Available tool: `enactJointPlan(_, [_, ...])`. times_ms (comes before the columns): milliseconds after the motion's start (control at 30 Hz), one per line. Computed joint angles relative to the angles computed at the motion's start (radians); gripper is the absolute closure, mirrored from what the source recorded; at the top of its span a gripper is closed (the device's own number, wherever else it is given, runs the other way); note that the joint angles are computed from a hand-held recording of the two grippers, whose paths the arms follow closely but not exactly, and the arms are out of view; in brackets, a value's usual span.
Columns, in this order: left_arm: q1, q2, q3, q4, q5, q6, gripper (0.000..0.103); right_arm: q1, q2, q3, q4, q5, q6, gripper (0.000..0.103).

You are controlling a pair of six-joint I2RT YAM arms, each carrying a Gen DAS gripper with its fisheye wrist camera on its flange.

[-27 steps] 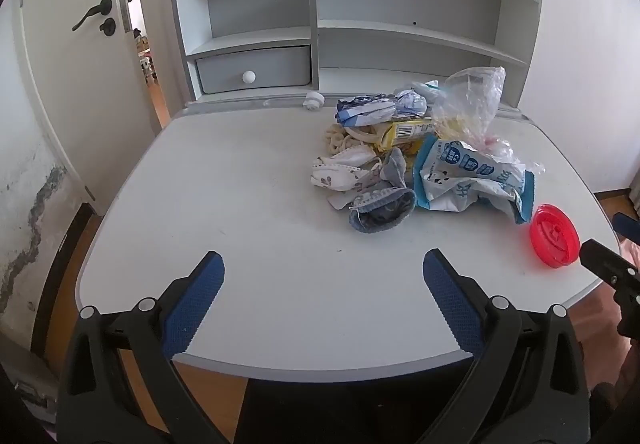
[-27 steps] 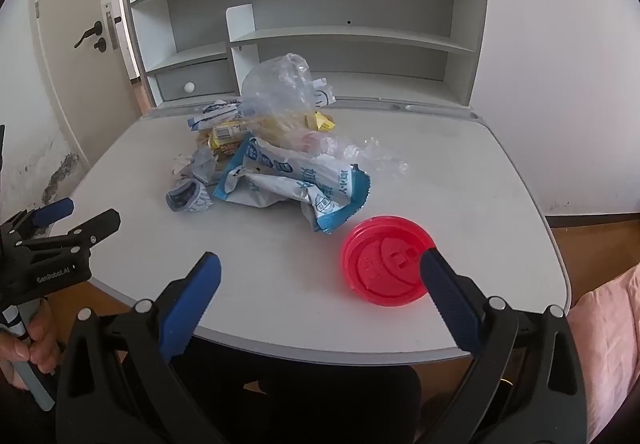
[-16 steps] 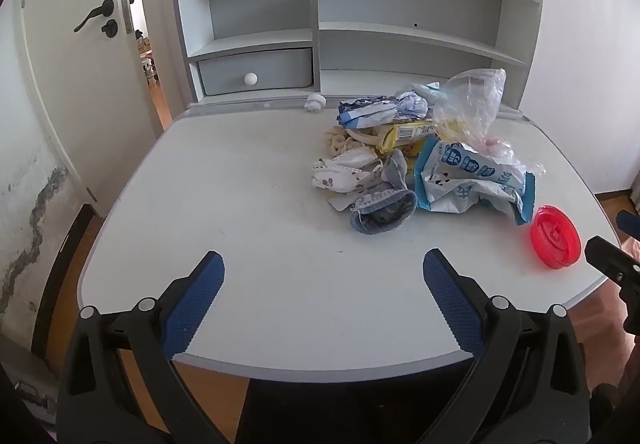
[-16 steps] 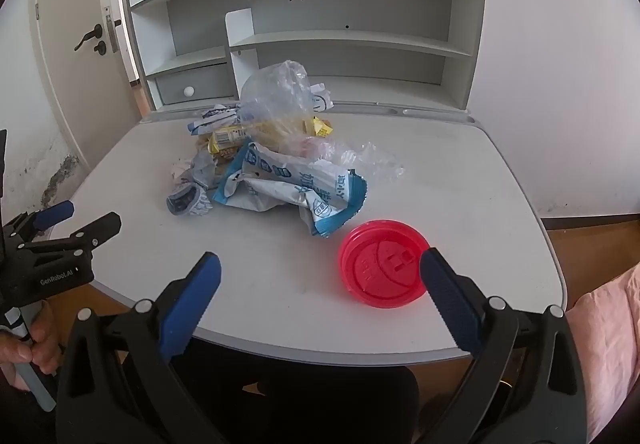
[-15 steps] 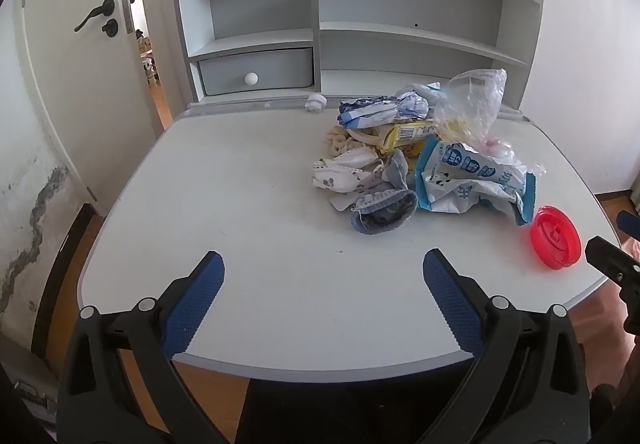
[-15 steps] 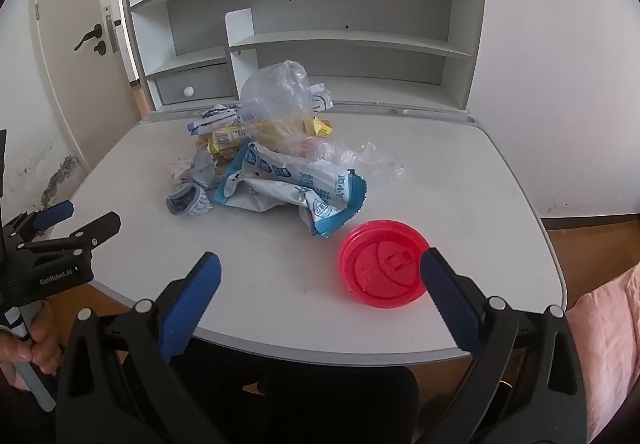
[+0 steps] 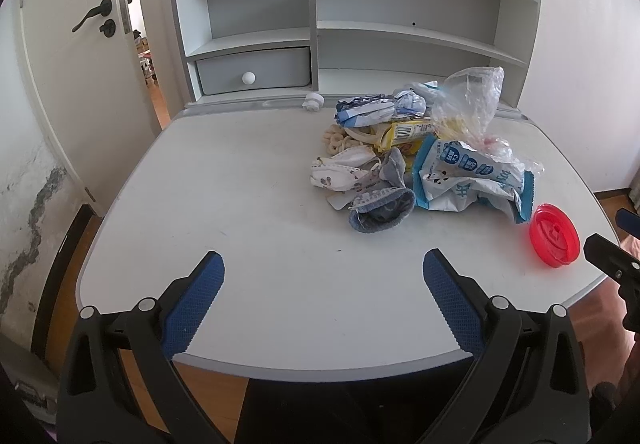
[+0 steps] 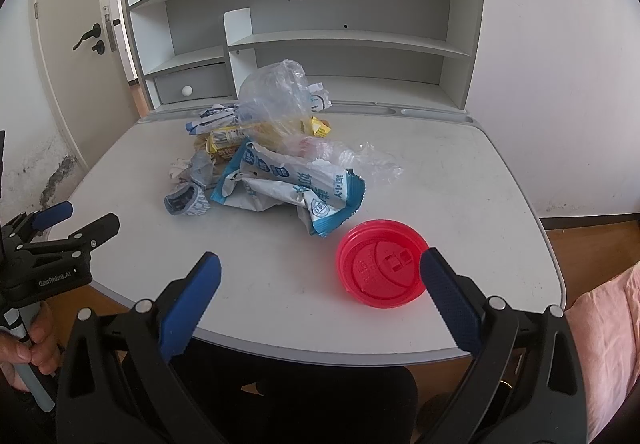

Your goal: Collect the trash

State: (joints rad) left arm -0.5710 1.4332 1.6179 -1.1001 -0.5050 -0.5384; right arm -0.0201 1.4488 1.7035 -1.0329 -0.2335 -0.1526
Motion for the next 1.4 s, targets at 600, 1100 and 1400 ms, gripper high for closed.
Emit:
enactJointPlan(600, [-0.009,0.009,0.008,-0.006,-0.002,-0.002,0.006,0.003,-0.003,-0.001,0.002,0.003,0.000,0.007])
enactJointPlan(1100, [-0.004,0.012,0.004,-0.007,0.008,-0.002,0.006,0.006,-0.004,-0.007,0.007,0.007,0.001,0.007])
enactJointPlan(1400, [0.063,0.025,-0.025,0.043,0.109,0.052,0.006,-0.001,0.009,-0.019,0.010,-0.009,-0.009,0.007])
